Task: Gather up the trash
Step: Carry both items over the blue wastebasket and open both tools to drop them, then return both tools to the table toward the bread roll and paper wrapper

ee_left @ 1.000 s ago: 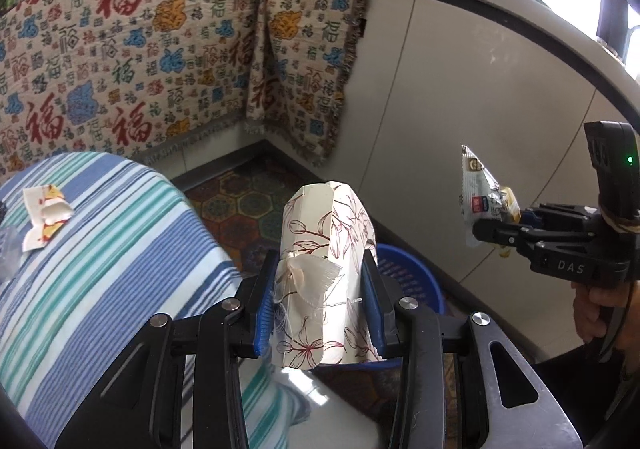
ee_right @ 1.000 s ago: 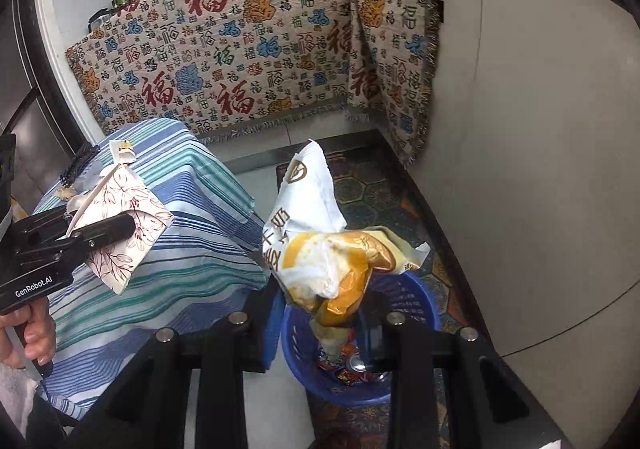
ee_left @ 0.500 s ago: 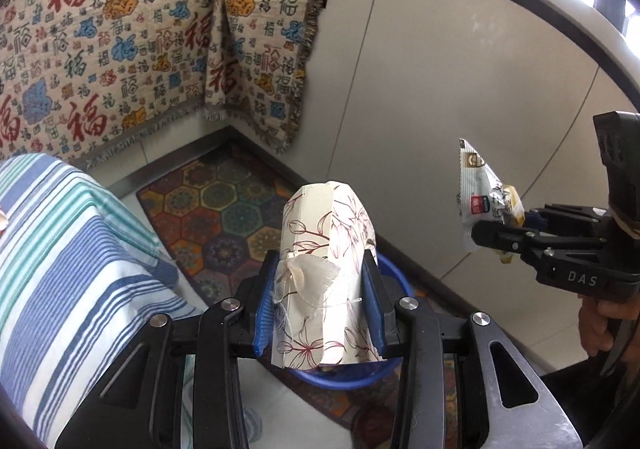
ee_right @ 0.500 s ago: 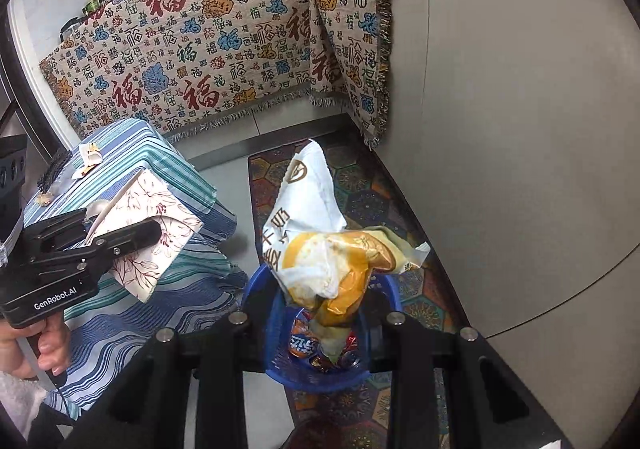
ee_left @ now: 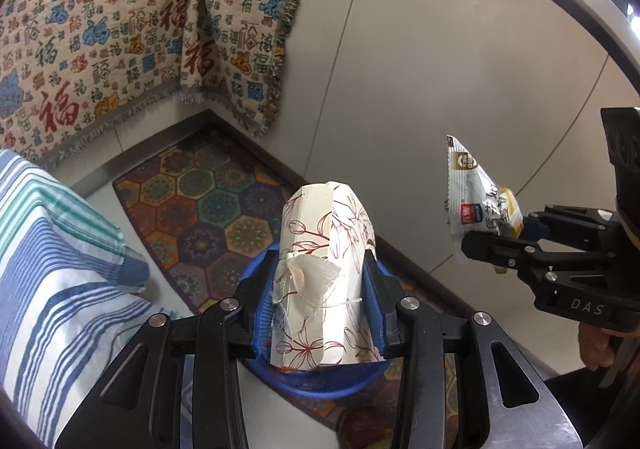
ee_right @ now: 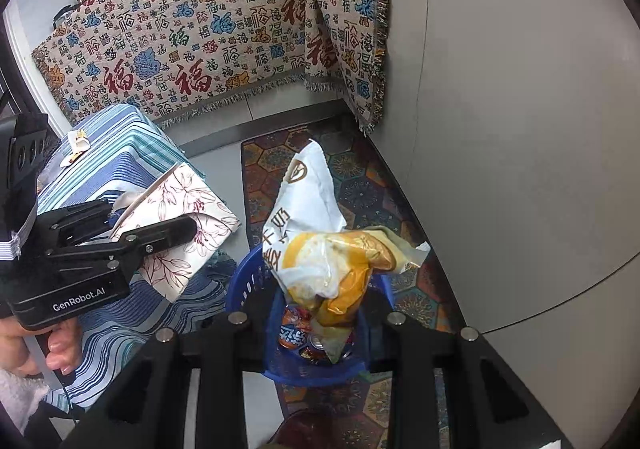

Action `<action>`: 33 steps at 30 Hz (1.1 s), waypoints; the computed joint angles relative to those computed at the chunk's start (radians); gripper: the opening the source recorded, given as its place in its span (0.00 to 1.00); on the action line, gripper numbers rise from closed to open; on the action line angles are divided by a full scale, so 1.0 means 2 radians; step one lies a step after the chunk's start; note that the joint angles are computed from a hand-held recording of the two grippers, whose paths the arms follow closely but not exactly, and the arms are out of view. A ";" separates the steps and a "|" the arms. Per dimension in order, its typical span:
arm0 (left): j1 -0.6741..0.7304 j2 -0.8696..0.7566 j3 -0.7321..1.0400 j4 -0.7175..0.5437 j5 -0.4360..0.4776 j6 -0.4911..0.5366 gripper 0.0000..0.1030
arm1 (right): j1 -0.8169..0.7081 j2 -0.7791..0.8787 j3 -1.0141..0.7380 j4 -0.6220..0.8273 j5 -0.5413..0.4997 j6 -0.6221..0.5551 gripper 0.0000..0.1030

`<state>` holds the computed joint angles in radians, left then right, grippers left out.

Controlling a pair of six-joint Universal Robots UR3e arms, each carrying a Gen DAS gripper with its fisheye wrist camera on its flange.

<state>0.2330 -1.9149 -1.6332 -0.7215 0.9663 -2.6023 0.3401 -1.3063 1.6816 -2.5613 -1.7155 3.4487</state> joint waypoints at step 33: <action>0.304 0.196 -0.131 -0.135 -0.051 0.169 0.75 | 0.135 0.149 -0.238 -0.018 -0.110 -0.033 0.59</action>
<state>0.8402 -1.5227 -1.8954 -0.9913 0.8638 -2.2639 0.6095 -1.0078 1.2049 -2.5983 -1.9349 3.3832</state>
